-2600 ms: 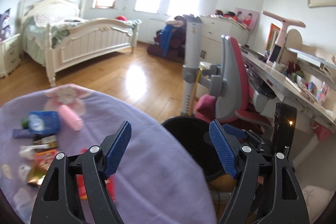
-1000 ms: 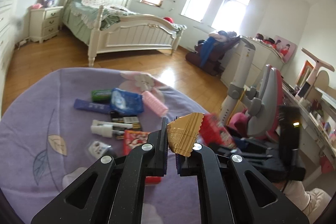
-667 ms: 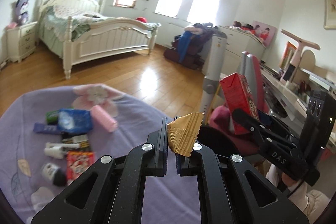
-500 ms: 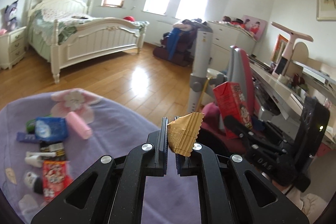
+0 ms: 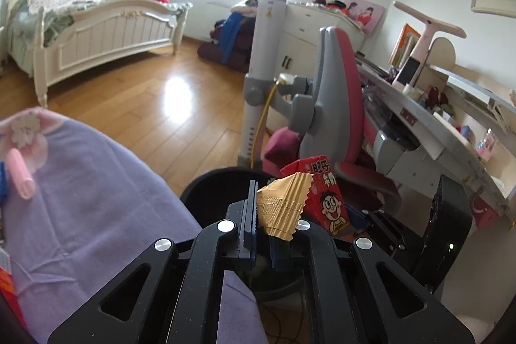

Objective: Collect trash
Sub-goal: 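Grasp the red milk box with the right tool, carry both items to the bin, release, then grasp the clear-domed black item with the left tool while the right tool grasps another red milk box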

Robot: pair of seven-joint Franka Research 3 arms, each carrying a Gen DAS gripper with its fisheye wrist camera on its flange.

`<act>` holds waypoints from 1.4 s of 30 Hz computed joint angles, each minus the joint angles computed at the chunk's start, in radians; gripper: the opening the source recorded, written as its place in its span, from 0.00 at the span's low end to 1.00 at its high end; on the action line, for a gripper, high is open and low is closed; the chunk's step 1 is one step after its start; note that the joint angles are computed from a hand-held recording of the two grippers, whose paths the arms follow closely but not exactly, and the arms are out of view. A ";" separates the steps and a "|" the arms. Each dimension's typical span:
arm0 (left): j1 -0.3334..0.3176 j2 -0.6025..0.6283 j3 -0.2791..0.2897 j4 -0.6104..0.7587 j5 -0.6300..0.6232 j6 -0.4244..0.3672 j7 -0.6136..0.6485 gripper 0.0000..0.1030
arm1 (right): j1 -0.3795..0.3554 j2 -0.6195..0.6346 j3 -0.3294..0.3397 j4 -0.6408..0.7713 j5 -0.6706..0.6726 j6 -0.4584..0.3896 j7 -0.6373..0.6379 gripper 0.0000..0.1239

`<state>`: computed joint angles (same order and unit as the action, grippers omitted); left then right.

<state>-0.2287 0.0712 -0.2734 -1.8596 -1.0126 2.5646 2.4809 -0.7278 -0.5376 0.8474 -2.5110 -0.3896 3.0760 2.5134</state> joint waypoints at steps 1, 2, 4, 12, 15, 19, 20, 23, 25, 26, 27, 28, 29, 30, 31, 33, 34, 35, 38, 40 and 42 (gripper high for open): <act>-0.003 0.015 -0.001 0.010 0.014 -0.002 -0.013 0.07 | 0.000 0.007 -0.004 -0.003 0.003 0.001 0.003 0.40; -0.005 0.030 -0.005 0.020 0.024 -0.005 -0.020 0.07 | 0.000 0.015 -0.010 -0.005 0.007 0.003 0.005 0.40; -0.006 0.053 -0.013 0.038 0.048 -0.005 -0.040 0.07 | 0.004 0.026 -0.026 -0.013 0.009 0.006 0.006 0.40; -0.014 0.128 -0.057 0.098 0.170 0.047 -0.081 0.30 | 0.024 0.041 -0.071 -0.033 0.023 -0.001 0.035 0.46; -0.018 0.129 -0.085 0.094 0.209 0.147 -0.080 0.91 | 0.043 0.066 -0.103 -0.031 0.016 -0.023 0.056 0.60; 0.006 0.114 -0.109 0.095 0.156 0.137 -0.004 0.92 | 0.099 0.082 -0.160 -0.043 -0.014 -0.026 0.070 0.60; 0.006 0.107 -0.107 0.089 0.152 0.139 -0.003 0.92 | 0.115 0.083 -0.174 -0.048 -0.017 -0.024 0.074 0.60; 0.008 0.078 -0.097 0.065 0.131 0.152 -0.007 0.92 | 0.150 0.084 -0.198 -0.056 -0.025 -0.011 0.083 0.60; 0.008 0.049 -0.085 0.037 0.115 0.177 -0.011 0.92 | 0.163 0.089 -0.204 -0.051 -0.029 0.006 0.078 0.60; 0.008 0.035 -0.078 0.023 0.100 0.190 -0.005 0.93 | 0.169 0.092 -0.204 -0.045 -0.028 0.014 0.072 0.60; 0.007 0.020 -0.069 0.008 0.092 0.201 -0.004 0.95 | 0.172 0.103 -0.206 -0.038 -0.027 0.028 0.061 0.60; 0.008 -0.004 -0.056 -0.016 0.085 0.214 -0.006 0.95 | 0.182 0.115 -0.211 -0.029 -0.023 0.042 0.045 0.60; 0.005 -0.019 -0.041 -0.031 0.101 0.226 -0.024 0.95 | 0.187 0.126 -0.211 -0.017 -0.017 0.050 0.030 0.60; 0.003 -0.033 -0.026 -0.047 0.128 0.239 -0.051 0.95 | 0.199 0.140 -0.212 0.002 -0.010 0.053 0.009 0.60; 0.003 -0.051 -0.010 -0.067 0.150 0.257 -0.074 0.95 | 0.204 0.151 -0.210 0.019 -0.006 0.055 -0.006 0.62; 0.008 -0.083 0.023 -0.097 0.167 0.270 -0.108 0.95 | 0.208 0.174 -0.195 0.062 -0.002 0.058 -0.029 0.65; 0.016 -0.101 0.043 -0.113 0.184 0.266 -0.140 0.95 | 0.215 0.186 -0.192 0.083 0.000 0.054 -0.038 0.65; 0.023 -0.115 0.062 -0.124 0.203 0.259 -0.169 0.95 | 0.229 0.204 -0.192 0.111 -0.002 0.051 -0.053 0.65; 0.048 -0.151 0.120 -0.158 0.243 0.253 -0.240 0.95 | 0.268 0.254 -0.188 0.189 -0.034 0.028 -0.070 0.65; 0.066 -0.169 0.163 -0.179 0.222 0.242 -0.238 0.95 | 0.382 0.313 -0.257 0.245 -0.014 0.014 -0.136 0.69; 0.089 -0.175 0.192 -0.197 0.235 0.234 -0.254 0.95 | 0.491 0.360 -0.323 0.293 0.018 0.004 -0.212 0.70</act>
<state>-0.1397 -0.1039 -0.0818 -2.0570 -0.7780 2.7988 2.2269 -0.2366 -0.1781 0.5239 -2.2175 -0.3715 3.0800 2.3014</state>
